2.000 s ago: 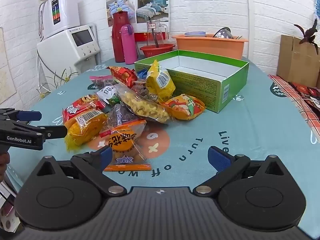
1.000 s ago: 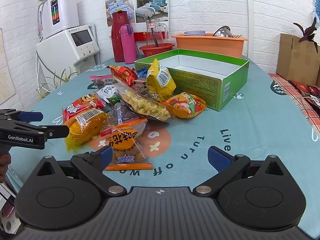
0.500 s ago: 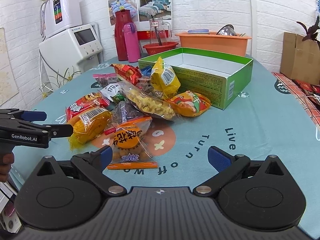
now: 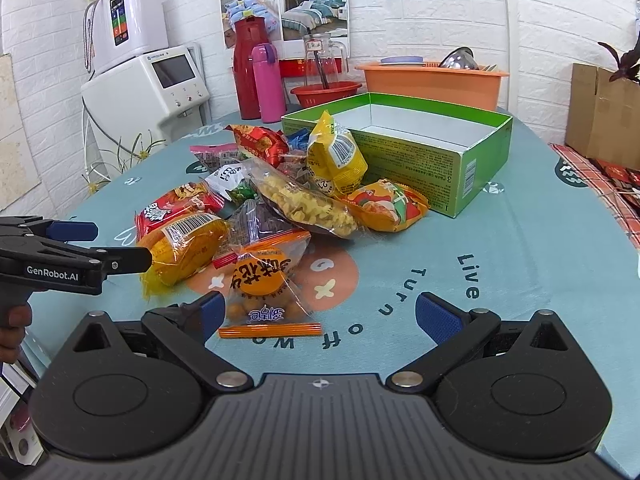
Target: Organize snacks
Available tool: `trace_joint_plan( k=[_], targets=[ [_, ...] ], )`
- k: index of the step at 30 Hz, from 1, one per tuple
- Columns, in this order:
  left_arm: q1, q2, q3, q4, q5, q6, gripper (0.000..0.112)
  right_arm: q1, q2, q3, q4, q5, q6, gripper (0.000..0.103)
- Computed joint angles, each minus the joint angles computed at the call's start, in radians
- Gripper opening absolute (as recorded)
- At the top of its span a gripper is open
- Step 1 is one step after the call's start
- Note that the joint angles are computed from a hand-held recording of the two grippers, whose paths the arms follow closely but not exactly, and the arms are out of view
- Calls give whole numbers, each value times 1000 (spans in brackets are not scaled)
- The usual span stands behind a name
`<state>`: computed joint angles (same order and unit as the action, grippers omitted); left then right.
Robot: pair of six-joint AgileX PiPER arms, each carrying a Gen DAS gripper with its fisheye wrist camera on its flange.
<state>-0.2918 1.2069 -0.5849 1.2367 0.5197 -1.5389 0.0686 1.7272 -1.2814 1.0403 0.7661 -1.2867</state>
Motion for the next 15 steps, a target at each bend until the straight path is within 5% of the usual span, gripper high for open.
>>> trace_joint_plan(
  k=[9,15],
  targets=[
    [45,-14,19,14,-70,-3,103,-1,7,8,30,7,-35,103],
    [128,-66,34,-44,-197,110,103,-14,-11,95,280,2,-312,103]
  ],
)
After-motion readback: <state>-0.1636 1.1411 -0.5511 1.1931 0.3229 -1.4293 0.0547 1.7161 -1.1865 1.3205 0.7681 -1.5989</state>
